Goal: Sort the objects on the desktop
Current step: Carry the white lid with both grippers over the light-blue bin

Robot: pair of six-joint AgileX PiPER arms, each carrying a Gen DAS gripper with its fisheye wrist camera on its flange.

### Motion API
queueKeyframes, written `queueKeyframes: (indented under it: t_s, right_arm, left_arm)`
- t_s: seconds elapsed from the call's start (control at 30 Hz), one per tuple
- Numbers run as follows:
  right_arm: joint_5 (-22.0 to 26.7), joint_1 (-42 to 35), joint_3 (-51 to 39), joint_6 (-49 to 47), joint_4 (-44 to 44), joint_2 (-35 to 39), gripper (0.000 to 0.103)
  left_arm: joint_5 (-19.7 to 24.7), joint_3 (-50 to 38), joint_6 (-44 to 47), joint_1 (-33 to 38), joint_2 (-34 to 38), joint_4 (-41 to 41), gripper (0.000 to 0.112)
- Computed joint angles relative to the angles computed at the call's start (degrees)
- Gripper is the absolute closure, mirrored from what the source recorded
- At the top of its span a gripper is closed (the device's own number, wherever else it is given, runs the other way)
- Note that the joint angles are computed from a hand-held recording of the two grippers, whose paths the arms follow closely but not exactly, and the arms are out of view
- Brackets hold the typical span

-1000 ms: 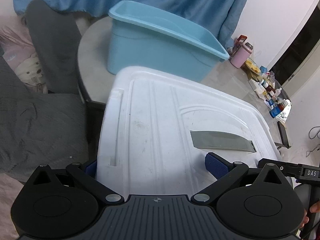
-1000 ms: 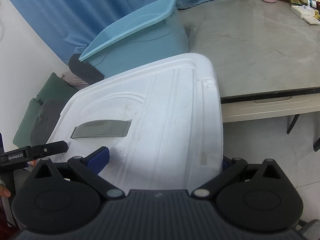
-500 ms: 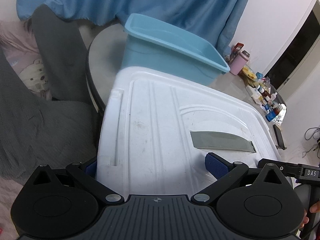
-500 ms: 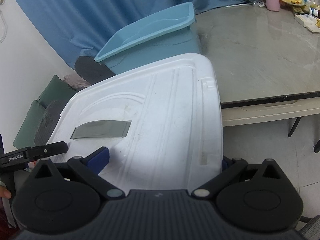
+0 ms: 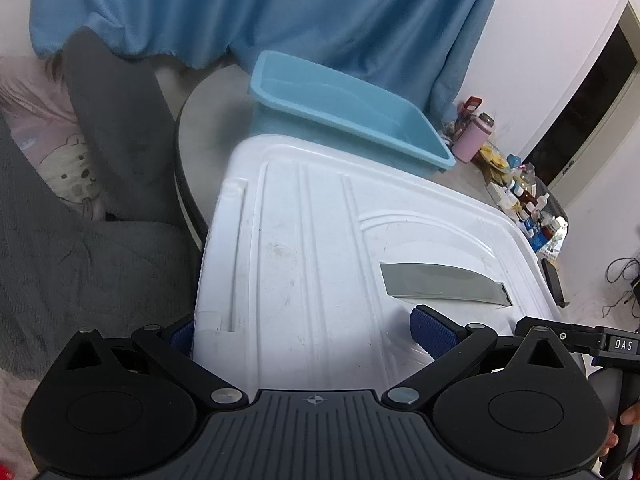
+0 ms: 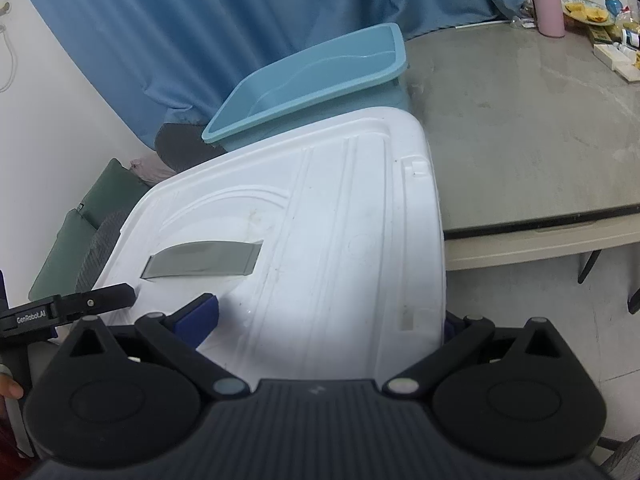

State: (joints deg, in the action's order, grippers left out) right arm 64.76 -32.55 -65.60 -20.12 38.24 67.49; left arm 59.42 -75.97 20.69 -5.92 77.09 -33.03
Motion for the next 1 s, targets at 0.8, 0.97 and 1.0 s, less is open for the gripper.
queueKeyframes:
  t_s: [0.8, 0.97, 1.0]
  right_arm:
    - [-1.83, 3.88, -20.41, 4.62, -0.8, 17.22, 0.0]
    - [-1.22, 3.91, -25.67, 5.06, -0.8, 21.52, 0.0]
    - [-1.01, 3.8, -26.68, 5.02, -0.67, 22.34, 0.0]
  left_arm:
    - [4.89, -35.32, -11.24, -6.42, 23.11, 7.0, 0.009]
    - [9.31, -49.23, -14.88, -7.63, 31.41, 8.93, 0.009]
    - [10.3, -52.24, -15.75, -7.97, 33.1, 9.48, 0.009]
